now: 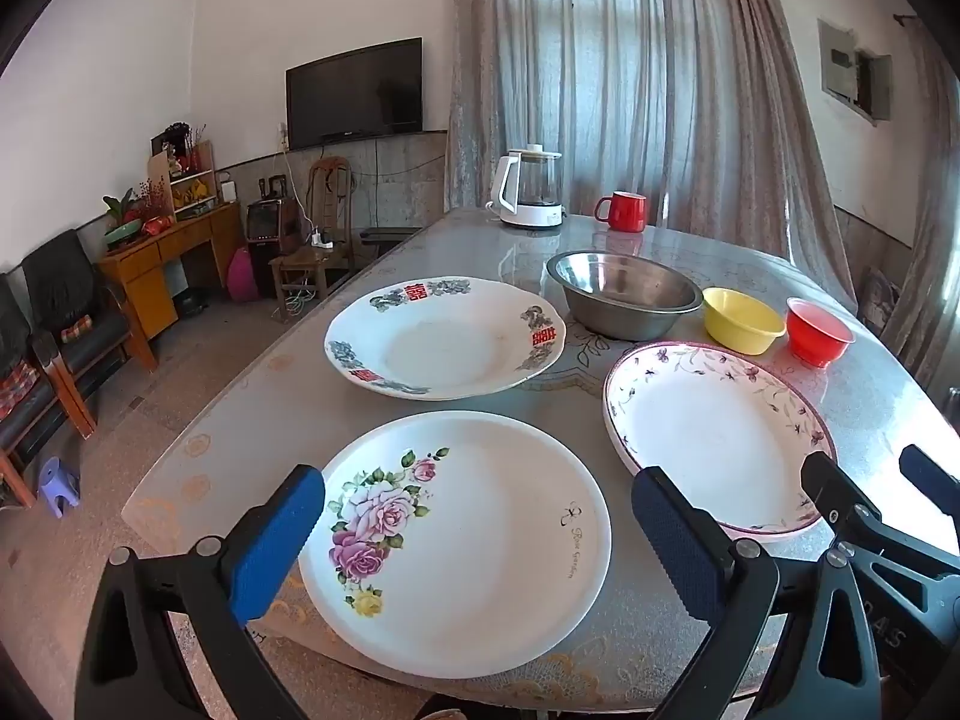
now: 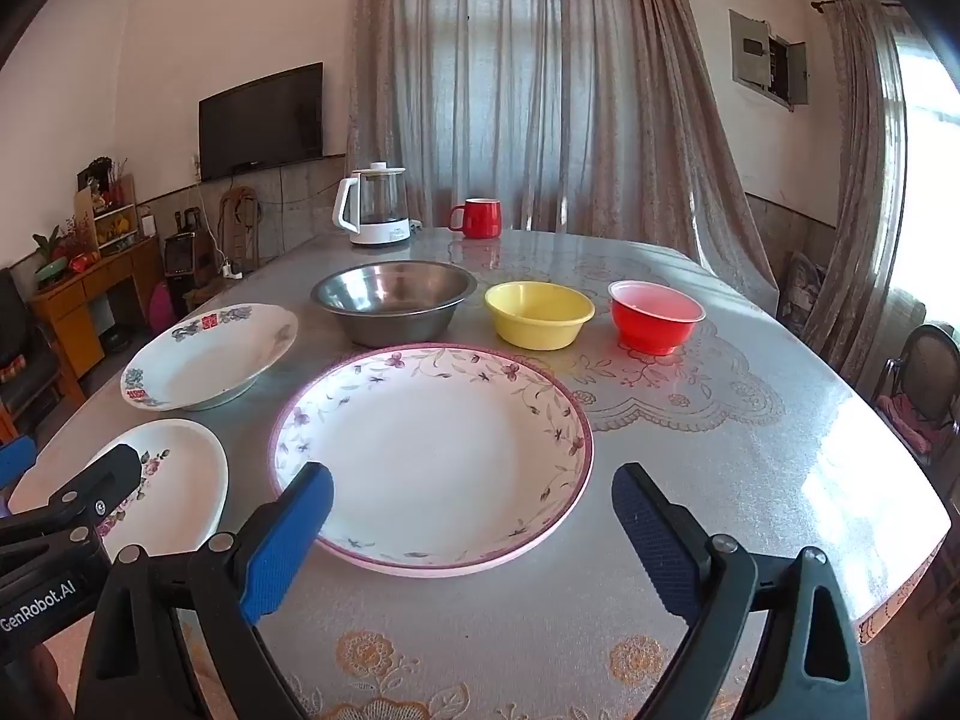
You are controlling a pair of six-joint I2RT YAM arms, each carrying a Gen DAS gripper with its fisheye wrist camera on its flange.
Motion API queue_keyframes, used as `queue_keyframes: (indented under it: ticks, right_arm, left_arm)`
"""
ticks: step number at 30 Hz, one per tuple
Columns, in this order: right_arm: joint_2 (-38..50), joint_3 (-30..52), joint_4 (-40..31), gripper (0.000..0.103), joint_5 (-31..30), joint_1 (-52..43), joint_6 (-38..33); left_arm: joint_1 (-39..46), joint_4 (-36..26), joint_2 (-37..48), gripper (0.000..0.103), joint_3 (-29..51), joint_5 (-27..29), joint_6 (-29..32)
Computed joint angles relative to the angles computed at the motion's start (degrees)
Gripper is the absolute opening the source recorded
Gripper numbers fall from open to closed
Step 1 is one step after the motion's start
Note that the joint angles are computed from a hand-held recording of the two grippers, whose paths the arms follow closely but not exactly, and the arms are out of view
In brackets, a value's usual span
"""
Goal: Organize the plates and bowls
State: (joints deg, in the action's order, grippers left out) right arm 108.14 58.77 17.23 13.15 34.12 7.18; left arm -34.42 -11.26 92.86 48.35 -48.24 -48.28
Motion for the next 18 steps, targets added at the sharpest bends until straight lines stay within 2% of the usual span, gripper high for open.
queue_keyframes:
  ticks: [4, 5, 6, 10, 18]
  right_arm:
    - [0.07, -0.02, -0.89, 0.096, -1.0, -0.29, 0.35]
    - [1.08, 2.23, -3.33, 0.096, -0.93, -0.2, 0.16]
    - [1.4, 3.03, -4.17, 0.096, -1.04, -0.14, 0.27]
    - [1.1, 1.82, -2.62, 0.096, -1.11, 0.14, -0.24]
    - [3.31, 4.77, -3.5, 0.096, -1.41, 0.02, -1.12]
  left_arm:
    - [-0.19, -0.23, -0.66, 0.103, -0.54, -0.17, -0.71]
    - [1.11, 0.05, -0.82, 0.103, -1.02, 1.89, -0.53]
    - [1.18, 0.14, 0.16, 0.103, -0.82, 1.65, -0.7]
    - [2.01, -1.09, 0.85, 0.103, 0.52, 2.0, -0.3]
    - [3.66, -1.66, 1.53, 0.103, 1.59, 2.85, 0.42]
